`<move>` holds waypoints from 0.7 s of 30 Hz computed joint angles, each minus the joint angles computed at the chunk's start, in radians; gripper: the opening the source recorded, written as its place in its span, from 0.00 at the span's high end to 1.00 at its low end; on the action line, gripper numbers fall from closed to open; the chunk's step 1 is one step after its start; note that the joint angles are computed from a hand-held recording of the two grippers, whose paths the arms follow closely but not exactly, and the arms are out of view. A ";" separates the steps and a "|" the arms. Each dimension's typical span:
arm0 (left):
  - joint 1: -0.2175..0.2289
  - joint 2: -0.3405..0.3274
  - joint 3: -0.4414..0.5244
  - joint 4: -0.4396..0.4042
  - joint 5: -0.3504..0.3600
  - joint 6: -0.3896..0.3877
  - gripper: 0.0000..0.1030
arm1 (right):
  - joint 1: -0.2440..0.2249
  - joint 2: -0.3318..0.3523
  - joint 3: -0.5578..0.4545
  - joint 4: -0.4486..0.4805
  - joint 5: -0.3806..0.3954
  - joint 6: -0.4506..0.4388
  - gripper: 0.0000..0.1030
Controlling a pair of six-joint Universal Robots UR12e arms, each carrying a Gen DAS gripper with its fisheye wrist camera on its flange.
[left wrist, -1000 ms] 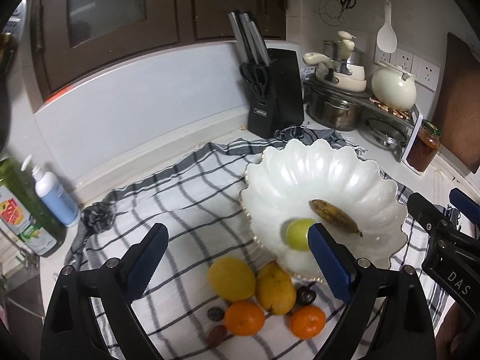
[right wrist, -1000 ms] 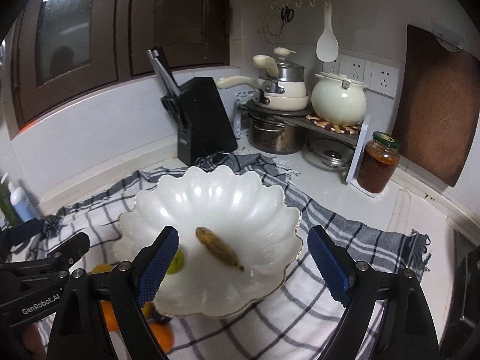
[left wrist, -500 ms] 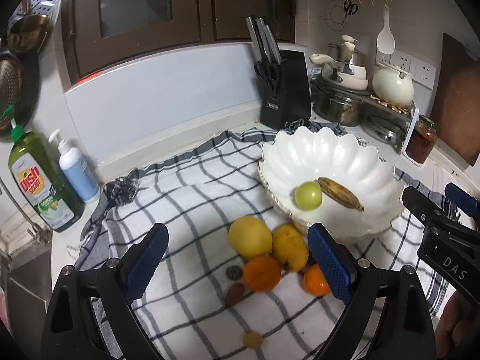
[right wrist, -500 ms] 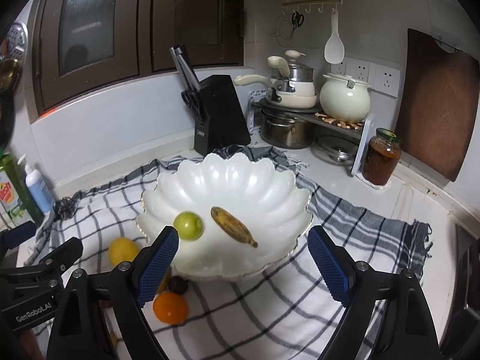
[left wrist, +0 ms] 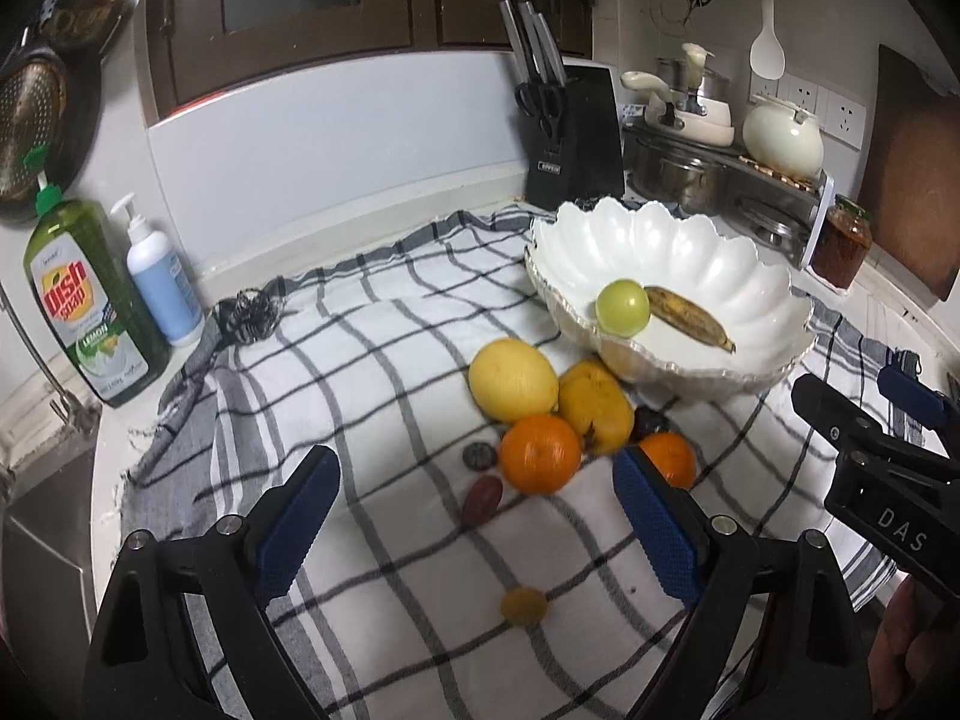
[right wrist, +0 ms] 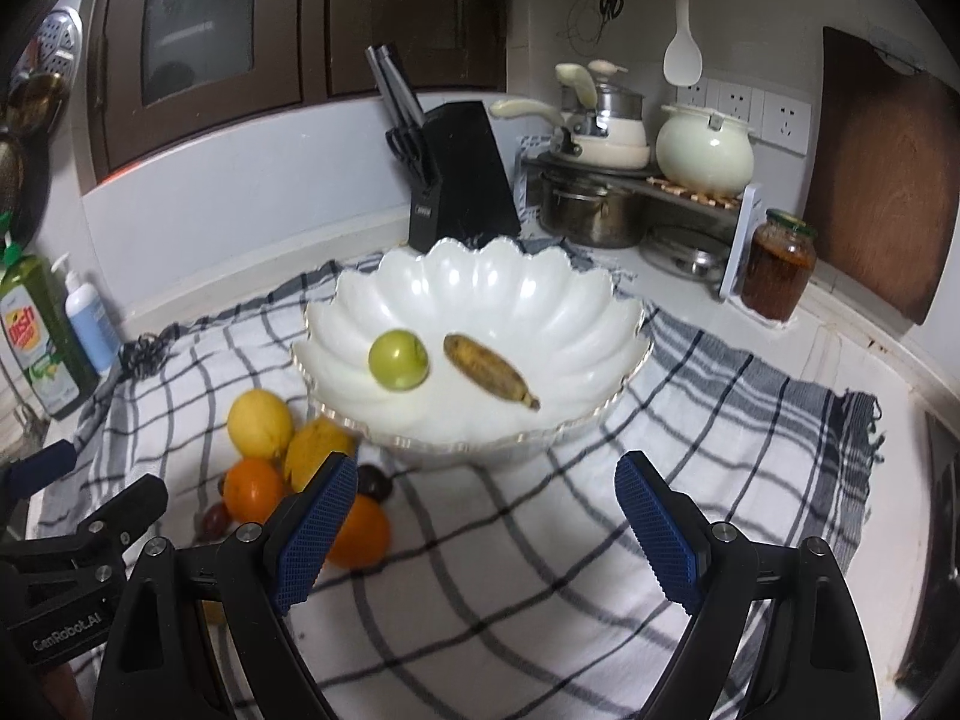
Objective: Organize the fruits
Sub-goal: 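Withdraw both open grippers from the bowl toward the remaining fruits, then grasp the small round fruit with the left gripper while the right gripper grasps an orange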
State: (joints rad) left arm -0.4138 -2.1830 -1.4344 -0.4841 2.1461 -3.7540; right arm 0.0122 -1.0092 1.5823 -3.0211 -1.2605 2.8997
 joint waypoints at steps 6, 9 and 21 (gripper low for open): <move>-0.003 0.002 -0.030 0.015 -0.024 -0.006 0.18 | -0.001 -0.004 0.033 -0.009 -0.001 -0.013 0.14; -0.005 0.000 -0.041 0.014 -0.037 -0.012 0.20 | -0.003 -0.006 0.044 -0.009 0.001 -0.016 0.14; -0.005 -0.011 -0.058 -0.003 -0.099 -0.017 0.36 | -0.005 -0.003 0.072 0.015 -0.006 -0.038 0.14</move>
State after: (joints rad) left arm -0.4184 -2.1936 -1.4920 -0.4868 2.0475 -3.7708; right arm 0.0072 -1.0120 1.6542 -3.0059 -1.2669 2.8613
